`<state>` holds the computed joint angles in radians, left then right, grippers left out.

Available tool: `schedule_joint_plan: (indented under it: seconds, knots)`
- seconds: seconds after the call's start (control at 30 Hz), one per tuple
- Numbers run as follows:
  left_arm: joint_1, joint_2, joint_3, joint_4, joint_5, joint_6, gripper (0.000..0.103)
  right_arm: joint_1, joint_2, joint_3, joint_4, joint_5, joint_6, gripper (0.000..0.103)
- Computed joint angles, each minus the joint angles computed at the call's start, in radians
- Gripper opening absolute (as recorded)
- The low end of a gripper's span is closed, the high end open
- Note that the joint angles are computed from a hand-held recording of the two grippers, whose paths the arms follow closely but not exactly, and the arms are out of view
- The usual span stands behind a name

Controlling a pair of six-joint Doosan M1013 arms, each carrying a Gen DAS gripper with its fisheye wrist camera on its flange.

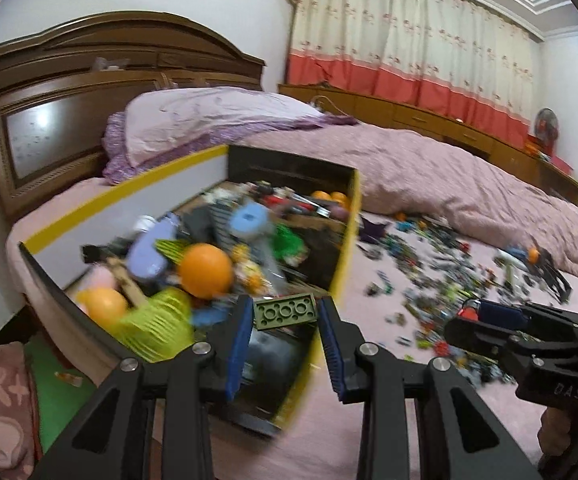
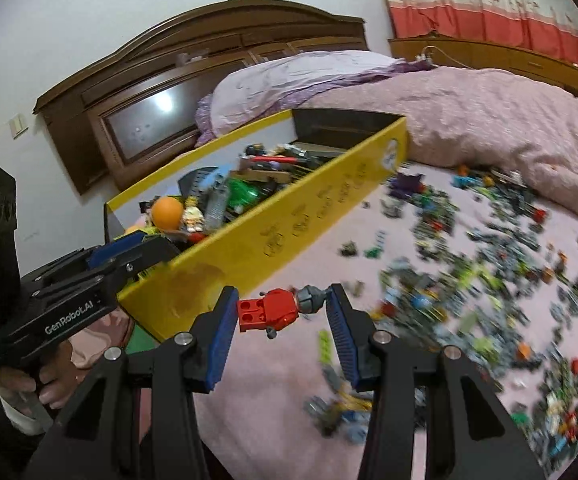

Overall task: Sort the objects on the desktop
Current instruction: 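Carry the green plate and red piece toward the yellow box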

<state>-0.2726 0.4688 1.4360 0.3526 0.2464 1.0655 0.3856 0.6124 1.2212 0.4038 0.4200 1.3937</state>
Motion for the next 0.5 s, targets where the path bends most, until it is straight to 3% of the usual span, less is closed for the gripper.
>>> schedule_joint_plan:
  seconds: [0.23,0.5]
  knots:
    - [0.042,0.025,-0.052,0.218,0.031,-0.24,0.034,0.015,0.095,-0.184,0.002,0.109,0.008,0.046]
    - [0.075,0.065,-0.123,0.239,0.083,-0.26,0.034,0.034,0.204,-0.396,-0.037,0.207,0.039,0.046]
